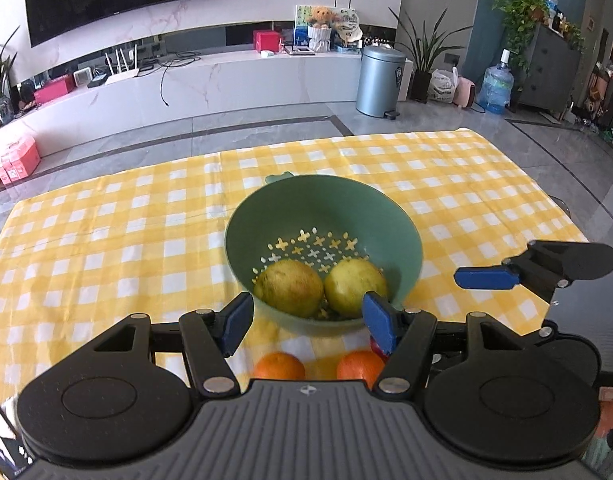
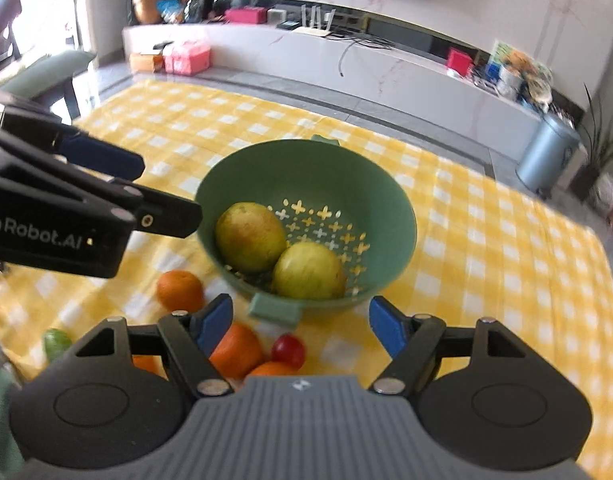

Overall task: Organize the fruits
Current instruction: 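Withdraw both tools from the bowl toward the oranges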

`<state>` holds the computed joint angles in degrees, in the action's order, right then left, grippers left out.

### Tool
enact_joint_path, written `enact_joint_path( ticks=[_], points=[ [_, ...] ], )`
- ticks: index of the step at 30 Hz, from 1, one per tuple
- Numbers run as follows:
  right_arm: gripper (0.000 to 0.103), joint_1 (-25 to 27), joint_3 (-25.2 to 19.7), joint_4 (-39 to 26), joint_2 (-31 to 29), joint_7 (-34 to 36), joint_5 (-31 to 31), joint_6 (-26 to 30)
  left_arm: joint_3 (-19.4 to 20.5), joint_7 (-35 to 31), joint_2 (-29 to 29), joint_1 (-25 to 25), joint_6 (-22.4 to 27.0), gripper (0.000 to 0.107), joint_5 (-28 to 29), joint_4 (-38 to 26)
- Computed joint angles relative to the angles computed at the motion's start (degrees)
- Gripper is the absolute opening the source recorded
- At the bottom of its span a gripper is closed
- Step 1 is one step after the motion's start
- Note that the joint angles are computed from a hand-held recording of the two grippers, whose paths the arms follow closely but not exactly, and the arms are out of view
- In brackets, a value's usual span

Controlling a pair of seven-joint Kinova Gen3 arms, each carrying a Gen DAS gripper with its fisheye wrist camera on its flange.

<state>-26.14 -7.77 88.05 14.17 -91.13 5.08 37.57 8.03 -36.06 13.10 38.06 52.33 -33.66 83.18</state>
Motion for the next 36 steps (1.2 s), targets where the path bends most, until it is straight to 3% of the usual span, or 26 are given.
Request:
enact_joint_path(
  ticks=[11,22,31,36],
  points=[
    [0.076,-2.5,0.3,15.3,-8.9,-17.9,7.8,-9.3,2.7,8.3,-3.1,3.7,2.5,0.074,-4.5,6.2],
    [0.076,-0.2,-2.6,23.9,-13.1,-21.9,8.2,-11.5,6.1,11.0,-6.0,4.0,2.5,0.074,-6.2,11.9],
    [0.061,-0.8,-3.3,27.2,-12.9,-34.6,18.6,-13.3,6.9,8.9,-6.1,3.7,-0.9,0.072,-4.9,14.6],
    [0.049,-0.4,-2.7,27.1,-12.3,-33.0,16.6,-13.8,6.1,10.5,-4.2,3.9,1.2,0.065,-4.2,13.6]
  ],
)
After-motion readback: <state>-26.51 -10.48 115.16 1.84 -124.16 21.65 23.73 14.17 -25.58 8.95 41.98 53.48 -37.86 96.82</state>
